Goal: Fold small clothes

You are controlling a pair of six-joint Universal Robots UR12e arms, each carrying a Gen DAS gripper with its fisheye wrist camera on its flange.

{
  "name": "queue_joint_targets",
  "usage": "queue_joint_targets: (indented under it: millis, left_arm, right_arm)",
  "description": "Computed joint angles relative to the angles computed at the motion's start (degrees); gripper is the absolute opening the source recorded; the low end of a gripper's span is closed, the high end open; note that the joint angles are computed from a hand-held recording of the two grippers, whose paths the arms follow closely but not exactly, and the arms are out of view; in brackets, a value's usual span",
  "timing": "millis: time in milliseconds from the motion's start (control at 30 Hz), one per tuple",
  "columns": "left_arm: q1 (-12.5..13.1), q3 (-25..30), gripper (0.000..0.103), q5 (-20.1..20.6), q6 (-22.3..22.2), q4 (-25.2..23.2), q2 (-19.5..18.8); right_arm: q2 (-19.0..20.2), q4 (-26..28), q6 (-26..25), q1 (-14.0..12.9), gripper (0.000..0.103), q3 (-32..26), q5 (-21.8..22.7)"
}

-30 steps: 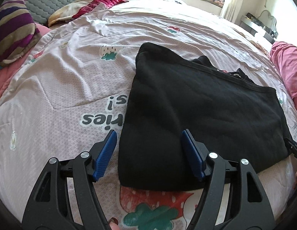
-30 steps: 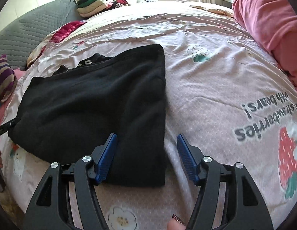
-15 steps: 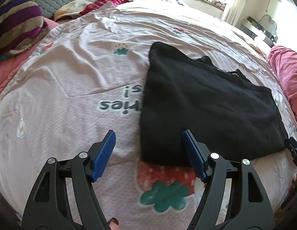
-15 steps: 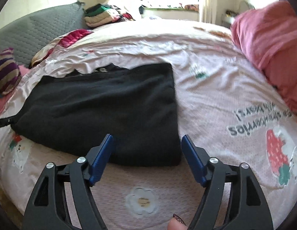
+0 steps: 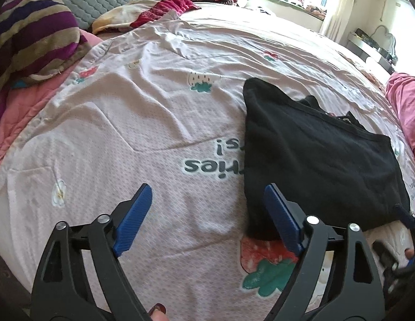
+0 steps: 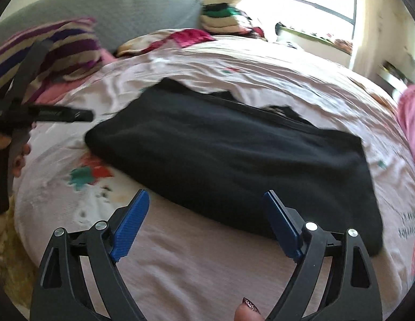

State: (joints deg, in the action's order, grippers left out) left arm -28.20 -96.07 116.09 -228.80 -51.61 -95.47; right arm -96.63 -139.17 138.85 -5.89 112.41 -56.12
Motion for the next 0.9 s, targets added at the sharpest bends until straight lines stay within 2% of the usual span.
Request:
queue_joint_targets:
  millis: [33, 167, 200, 233, 600, 733, 900]
  left_arm:
    - [0.1, 0.1, 0.087, 0.2, 0.2, -0.3, 0.0]
    - [0.7, 0.5, 0.088, 0.5, 0.6, -1.3, 0.0]
    - [0.9, 0.6, 0.093, 0.6, 0.7, -1.5, 0.0]
    - [1.0, 0.6, 0.093, 0.7, 0.7, -1.6, 0.0]
    - [2.4, 1.4, 0.093, 0.6, 2.7, -1.5, -0.6]
    - [3.0, 2.0, 0.093, 0.4, 3.5, -1.4, -1.1]
    - [3.5, 2.9, 0.093, 0.2, 4.2, -1.5, -2.0]
  right_arm:
    - [0.0, -0.1, -0.6, 0.7, 0.087, 0.0, 0.0]
    - [0.6, -1.7, -1.9, 3.2, 0.087, -0.3, -1.5]
    - [0.8, -2.5, -2.0, 3.9, 0.087, -0.3, -2.2]
    - [0.9, -2.9, -2.4, 4.2, 0.087, -0.2, -2.4]
    - [2.3, -7.7, -7.3, 8.6, 0.087, 0.6, -7.0]
    - [3.3, -10.7, -7.3, 10.2, 0.087, 0.9, -11.2]
    - [4.8, -12.9, -6.3, 11.4, 0.087, 0.2, -13.7]
